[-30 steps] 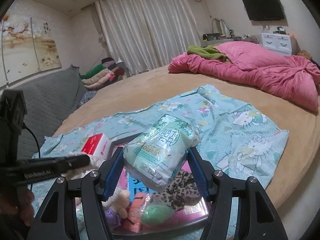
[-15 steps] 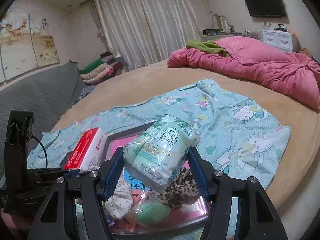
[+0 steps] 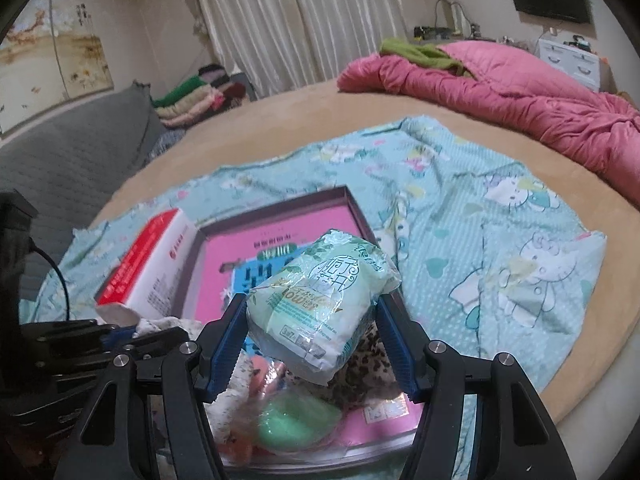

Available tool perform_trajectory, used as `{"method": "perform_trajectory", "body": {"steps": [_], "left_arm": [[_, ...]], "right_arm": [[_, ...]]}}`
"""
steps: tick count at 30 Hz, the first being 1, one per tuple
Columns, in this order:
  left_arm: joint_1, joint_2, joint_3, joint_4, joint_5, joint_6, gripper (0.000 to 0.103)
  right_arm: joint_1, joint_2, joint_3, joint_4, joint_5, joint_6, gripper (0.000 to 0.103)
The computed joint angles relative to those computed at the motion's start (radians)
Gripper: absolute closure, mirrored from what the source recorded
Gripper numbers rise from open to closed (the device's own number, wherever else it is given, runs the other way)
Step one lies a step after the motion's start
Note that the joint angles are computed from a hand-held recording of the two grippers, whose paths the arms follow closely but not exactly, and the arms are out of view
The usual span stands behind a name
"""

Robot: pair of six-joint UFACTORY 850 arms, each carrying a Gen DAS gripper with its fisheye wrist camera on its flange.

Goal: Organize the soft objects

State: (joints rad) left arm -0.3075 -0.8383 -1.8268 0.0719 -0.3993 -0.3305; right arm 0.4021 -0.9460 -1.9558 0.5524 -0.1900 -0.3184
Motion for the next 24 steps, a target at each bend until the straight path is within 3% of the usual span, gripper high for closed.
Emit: {"method": "perform_trajectory", "body": {"steps": [14,24], "left_arm": [[0.001,-0.010,0.002,-0.011,-0.002,0.014,0.088],[0.000,-0.014,-0.002,0.002,-0.005,0.003,0.088]], "right_arm": [[0.006,-0.080,-0.113,-0.270,-0.070,0.255,0.037],[0.001,-0.141,-0.199,-0.287,-0.142,0.264,0.037]]}}
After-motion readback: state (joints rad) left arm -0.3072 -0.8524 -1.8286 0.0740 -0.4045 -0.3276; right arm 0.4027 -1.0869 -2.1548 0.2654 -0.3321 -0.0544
